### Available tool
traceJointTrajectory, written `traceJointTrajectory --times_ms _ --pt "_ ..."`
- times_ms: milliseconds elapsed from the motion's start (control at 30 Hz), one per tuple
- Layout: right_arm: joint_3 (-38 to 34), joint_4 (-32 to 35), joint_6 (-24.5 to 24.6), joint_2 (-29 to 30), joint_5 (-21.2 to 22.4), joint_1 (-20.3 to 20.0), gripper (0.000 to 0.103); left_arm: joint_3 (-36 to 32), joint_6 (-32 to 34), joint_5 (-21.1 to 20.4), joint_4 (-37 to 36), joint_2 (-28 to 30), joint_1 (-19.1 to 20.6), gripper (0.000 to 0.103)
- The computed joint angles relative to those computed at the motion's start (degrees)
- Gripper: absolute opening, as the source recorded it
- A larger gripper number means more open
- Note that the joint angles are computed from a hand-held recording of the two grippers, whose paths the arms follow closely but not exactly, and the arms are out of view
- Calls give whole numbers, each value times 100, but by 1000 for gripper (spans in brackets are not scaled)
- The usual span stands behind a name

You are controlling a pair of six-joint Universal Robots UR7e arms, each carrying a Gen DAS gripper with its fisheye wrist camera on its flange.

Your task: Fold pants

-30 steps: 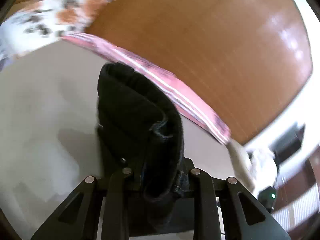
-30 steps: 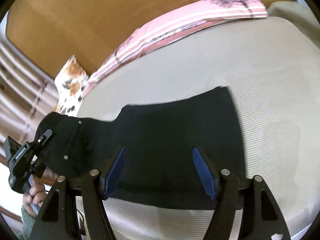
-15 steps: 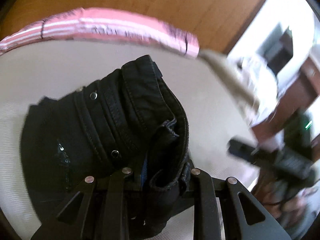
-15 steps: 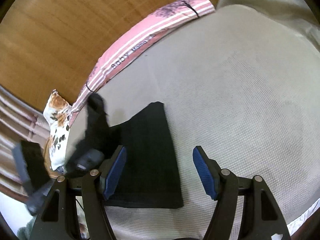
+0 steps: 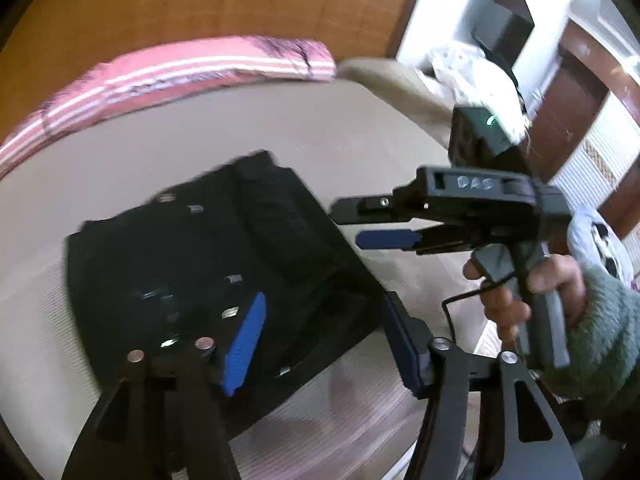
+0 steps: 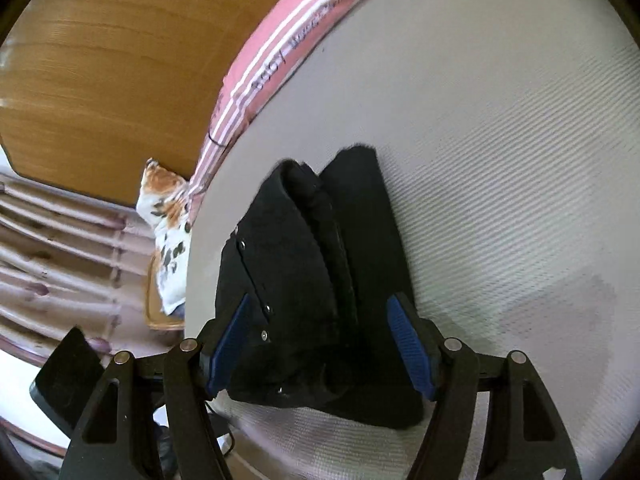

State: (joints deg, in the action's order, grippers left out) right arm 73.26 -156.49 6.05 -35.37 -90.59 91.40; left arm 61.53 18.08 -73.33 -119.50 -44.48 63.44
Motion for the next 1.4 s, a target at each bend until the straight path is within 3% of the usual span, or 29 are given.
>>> traceJointTrajectory --times_ms 233,433,533,600,633,667,733,933,1100,1167,1233,1300,1400 --pt "-762 595 -214 432 171 -35 68 -171 -830 718 -35 102 336 62" --pt "-1711 925 -452 999 576 -106 68 -121 -919 519 440 89 491 62" --pt "-1916 951 -365 1133 783 -141 68 20 -725 574 315 66 467 62" --pt "-1909 975 -390 1122 642 -104 48 -6 -761 527 341 74 477 62" --pt "-1900 991 -345 1121 583 -84 29 -48 -799 469 400 65 498 62" --pt "-1785 873 -174 1072 662 -93 18 -97 -830 390 433 61 510 62" --pt "-1477 556 22 912 743 -81 12 -149 -862 271 303 49 513 62" --pt "-770 -316 -241 444 463 145 10 -249 -667 220 -390 28 496 62" --pt "-676 -371 -166 490 -631 86 10 -627 -746 414 83 344 600 62" --pt "-605 -426 -120 516 -579 -3 18 -722 -781 588 309 503 654 62" --pt "-519 -417 120 439 -497 -7 27 -433 -418 737 -27 431 631 63" --pt "-423 -358 131 331 -672 70 28 -382 -315 856 -20 421 602 63" --pt "-36 -379 -20 60 -694 137 28 -559 -572 710 211 466 640 63"
